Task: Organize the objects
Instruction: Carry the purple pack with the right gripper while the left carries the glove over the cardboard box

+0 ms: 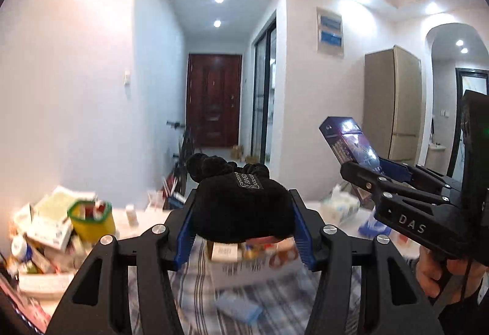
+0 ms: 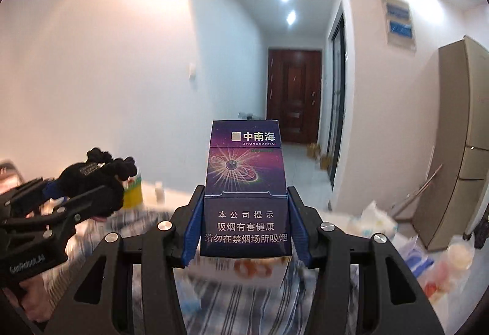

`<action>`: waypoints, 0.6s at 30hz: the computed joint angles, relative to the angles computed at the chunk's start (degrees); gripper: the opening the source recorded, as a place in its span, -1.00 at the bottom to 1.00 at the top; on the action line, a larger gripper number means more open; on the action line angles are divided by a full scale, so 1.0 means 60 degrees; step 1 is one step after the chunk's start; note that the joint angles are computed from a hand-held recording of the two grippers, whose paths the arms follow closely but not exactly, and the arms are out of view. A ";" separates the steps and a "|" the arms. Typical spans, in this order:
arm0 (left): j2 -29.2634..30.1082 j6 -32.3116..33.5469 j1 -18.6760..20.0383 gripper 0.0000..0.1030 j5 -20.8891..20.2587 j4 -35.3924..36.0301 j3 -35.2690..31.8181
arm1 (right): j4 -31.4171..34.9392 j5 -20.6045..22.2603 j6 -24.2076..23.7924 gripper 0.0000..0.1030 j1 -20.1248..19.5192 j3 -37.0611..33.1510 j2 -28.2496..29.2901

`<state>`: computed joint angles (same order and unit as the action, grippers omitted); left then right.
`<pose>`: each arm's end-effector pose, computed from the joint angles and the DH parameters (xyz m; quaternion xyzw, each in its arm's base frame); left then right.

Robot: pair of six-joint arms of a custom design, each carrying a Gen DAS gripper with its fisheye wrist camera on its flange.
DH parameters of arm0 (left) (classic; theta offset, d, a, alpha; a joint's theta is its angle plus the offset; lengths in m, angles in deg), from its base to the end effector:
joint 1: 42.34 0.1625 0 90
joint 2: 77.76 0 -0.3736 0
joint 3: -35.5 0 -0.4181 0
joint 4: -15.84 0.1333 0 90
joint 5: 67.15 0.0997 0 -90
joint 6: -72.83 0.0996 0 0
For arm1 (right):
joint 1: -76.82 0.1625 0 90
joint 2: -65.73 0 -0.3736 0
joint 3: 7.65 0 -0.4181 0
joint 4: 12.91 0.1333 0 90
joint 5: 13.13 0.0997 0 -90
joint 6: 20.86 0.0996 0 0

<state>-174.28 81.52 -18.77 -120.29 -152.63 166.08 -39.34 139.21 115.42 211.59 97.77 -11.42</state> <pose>-0.3178 -0.3493 0.3124 0.4407 0.7691 -0.4553 0.0832 0.3801 -0.3192 0.2276 0.1709 -0.6915 0.5986 0.3663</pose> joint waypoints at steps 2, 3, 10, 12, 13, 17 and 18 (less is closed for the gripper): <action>0.0219 0.0232 -0.0004 0.12 -0.0241 0.0086 -0.0400 | -0.0365 -0.0182 -0.0395 -0.04 0.0102 -0.0152 -0.0069; 0.0366 0.0426 0.0023 0.12 -0.0413 -0.0018 -0.0588 | -0.0403 -0.0305 -0.0467 -0.04 0.0147 -0.0287 -0.0085; 0.1406 0.0537 0.0144 0.12 -0.0230 -0.1376 -0.1488 | -0.2517 -0.0839 -0.1705 -0.04 0.0145 -0.0284 -0.0217; 0.1550 0.0456 0.0274 0.12 -0.0440 -0.1364 -0.1704 | -0.2070 -0.1084 -0.1141 -0.04 0.0059 -0.0411 -0.0233; 0.1614 0.0452 0.0348 0.11 -0.0543 -0.1423 -0.1777 | -0.1894 -0.1149 -0.0934 -0.04 0.0040 -0.0460 -0.0227; 0.1687 0.0541 0.0624 0.12 -0.0698 -0.1881 -0.1689 | -0.2028 -0.1342 -0.0852 -0.04 -0.0169 -0.0276 -0.0281; 0.1702 0.0490 0.0721 0.11 -0.0697 -0.1975 -0.1637 | -0.2341 -0.1328 -0.1159 -0.04 -0.0244 -0.0130 -0.0271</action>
<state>-164.06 84.46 -14.44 -124.47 -164.49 156.26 -53.39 131.24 108.47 210.13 96.99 -13.04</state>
